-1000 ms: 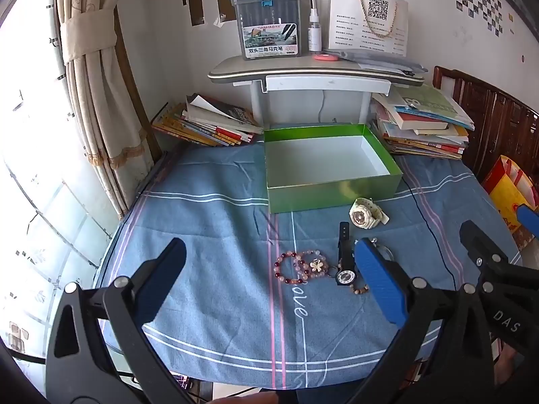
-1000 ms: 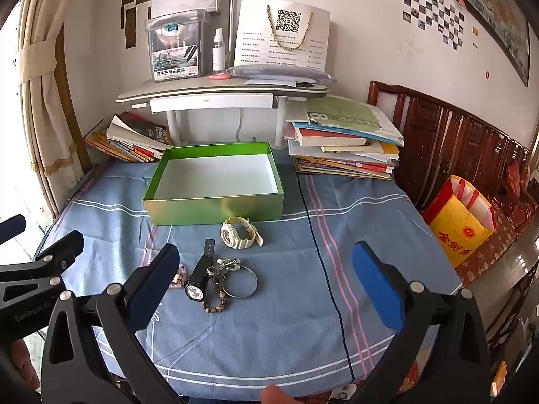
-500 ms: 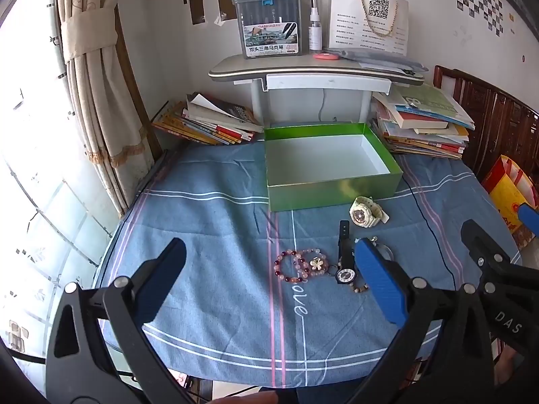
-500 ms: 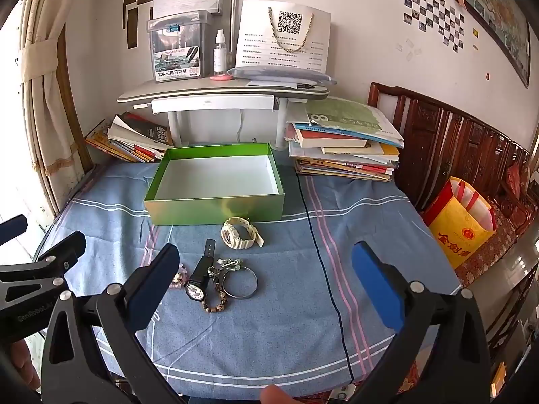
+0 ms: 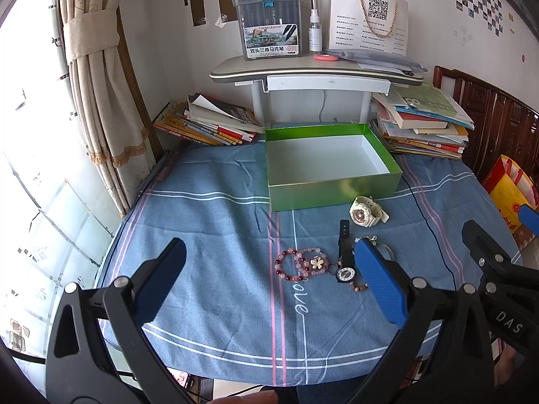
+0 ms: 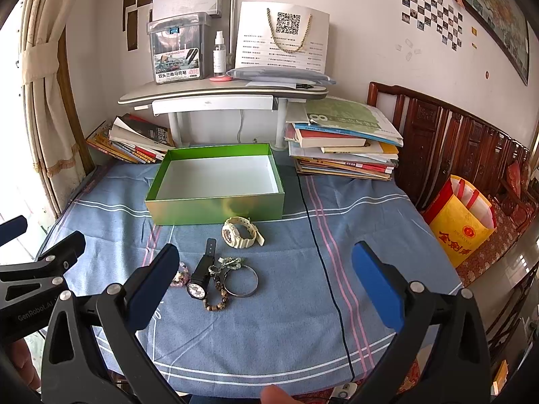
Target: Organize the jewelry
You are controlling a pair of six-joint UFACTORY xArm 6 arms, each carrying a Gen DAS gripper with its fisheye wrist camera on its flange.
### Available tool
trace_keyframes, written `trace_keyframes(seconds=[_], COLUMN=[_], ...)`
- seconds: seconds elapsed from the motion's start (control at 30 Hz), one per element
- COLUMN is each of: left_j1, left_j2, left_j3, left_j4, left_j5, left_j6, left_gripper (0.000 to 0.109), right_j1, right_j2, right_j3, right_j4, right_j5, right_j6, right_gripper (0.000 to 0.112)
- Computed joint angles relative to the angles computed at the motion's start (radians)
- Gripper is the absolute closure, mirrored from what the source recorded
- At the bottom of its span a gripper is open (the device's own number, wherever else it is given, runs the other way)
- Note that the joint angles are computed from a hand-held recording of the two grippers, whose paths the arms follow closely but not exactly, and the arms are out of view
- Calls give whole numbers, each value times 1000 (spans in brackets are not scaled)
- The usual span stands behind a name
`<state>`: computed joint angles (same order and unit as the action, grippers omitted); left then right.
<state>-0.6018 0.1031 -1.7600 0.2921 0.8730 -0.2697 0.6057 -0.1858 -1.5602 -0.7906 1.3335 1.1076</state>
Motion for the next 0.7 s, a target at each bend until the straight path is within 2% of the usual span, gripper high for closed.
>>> trace_keyframes(seconds=[0.7], left_j1=[5], left_j2=[-20], left_j3=[21], left_j4=[-1], left_j5=[0], left_j6=[3], left_gripper=[9], right_j1=[4], right_j2=[-7], right_j3=[11], right_j4=[1], right_j5=[-3], right_j6=[11], right_gripper=[12])
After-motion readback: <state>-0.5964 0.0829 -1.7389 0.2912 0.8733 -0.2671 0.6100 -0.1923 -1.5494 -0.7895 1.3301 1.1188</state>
